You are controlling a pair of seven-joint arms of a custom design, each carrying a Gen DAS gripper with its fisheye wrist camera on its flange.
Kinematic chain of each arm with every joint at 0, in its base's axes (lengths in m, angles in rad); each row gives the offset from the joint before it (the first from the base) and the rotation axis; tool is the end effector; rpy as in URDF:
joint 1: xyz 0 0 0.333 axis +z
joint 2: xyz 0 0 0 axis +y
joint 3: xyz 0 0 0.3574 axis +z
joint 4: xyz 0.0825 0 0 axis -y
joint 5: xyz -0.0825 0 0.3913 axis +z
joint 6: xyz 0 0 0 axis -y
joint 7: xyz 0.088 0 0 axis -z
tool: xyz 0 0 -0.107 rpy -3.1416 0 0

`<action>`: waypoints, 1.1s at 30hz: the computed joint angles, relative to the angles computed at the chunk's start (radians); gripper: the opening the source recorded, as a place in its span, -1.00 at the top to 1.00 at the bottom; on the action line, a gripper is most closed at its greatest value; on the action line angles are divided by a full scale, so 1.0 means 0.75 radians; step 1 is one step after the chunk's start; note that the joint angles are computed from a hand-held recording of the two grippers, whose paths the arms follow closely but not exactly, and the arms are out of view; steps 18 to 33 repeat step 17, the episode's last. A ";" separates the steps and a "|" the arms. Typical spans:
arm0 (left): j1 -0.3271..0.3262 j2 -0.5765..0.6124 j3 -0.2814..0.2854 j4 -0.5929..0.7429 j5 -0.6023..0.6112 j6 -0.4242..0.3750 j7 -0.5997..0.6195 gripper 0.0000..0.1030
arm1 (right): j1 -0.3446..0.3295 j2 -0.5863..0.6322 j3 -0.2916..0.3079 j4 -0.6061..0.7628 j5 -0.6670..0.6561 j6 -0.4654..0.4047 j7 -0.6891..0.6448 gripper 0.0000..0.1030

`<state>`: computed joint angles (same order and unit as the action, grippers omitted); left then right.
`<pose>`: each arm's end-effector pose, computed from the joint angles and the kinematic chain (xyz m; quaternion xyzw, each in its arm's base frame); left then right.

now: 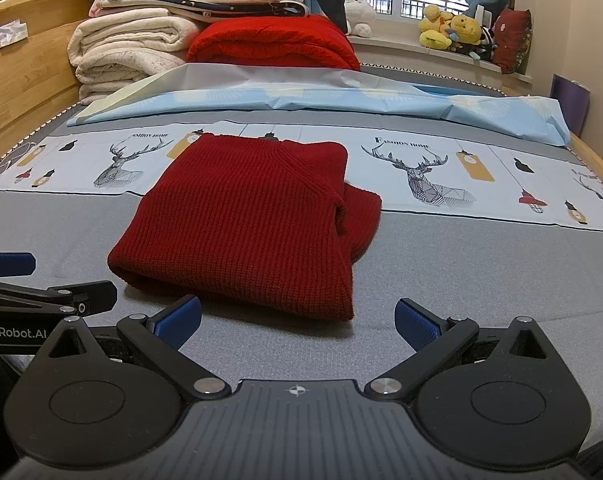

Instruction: Fold small clothes

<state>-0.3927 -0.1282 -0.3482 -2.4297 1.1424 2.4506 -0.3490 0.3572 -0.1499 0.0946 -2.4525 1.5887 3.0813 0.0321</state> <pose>0.3578 -0.3292 0.4020 -0.7392 0.5457 -0.2460 0.3086 0.4462 0.1269 0.4235 -0.7695 0.4915 -0.1895 0.3611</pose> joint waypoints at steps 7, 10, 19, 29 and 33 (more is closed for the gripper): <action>0.001 0.002 0.002 -0.001 0.005 0.005 -0.003 -0.99 | 0.000 -0.001 -0.001 -0.001 -0.004 -0.002 0.002 -0.98; 0.001 0.001 0.002 -0.001 0.005 0.006 -0.003 -0.99 | 0.000 -0.001 -0.002 -0.002 -0.008 -0.002 0.005 -0.98; 0.001 0.004 0.001 0.001 0.020 0.004 -0.011 -0.99 | -0.001 -0.003 -0.004 -0.001 0.006 -0.006 -0.013 -0.98; 0.001 0.004 0.001 0.001 0.020 0.004 -0.011 -0.99 | -0.001 -0.003 -0.004 -0.001 0.006 -0.006 -0.013 -0.98; 0.001 0.004 0.001 0.001 0.020 0.004 -0.011 -0.99 | -0.001 -0.003 -0.004 -0.001 0.006 -0.006 -0.013 -0.98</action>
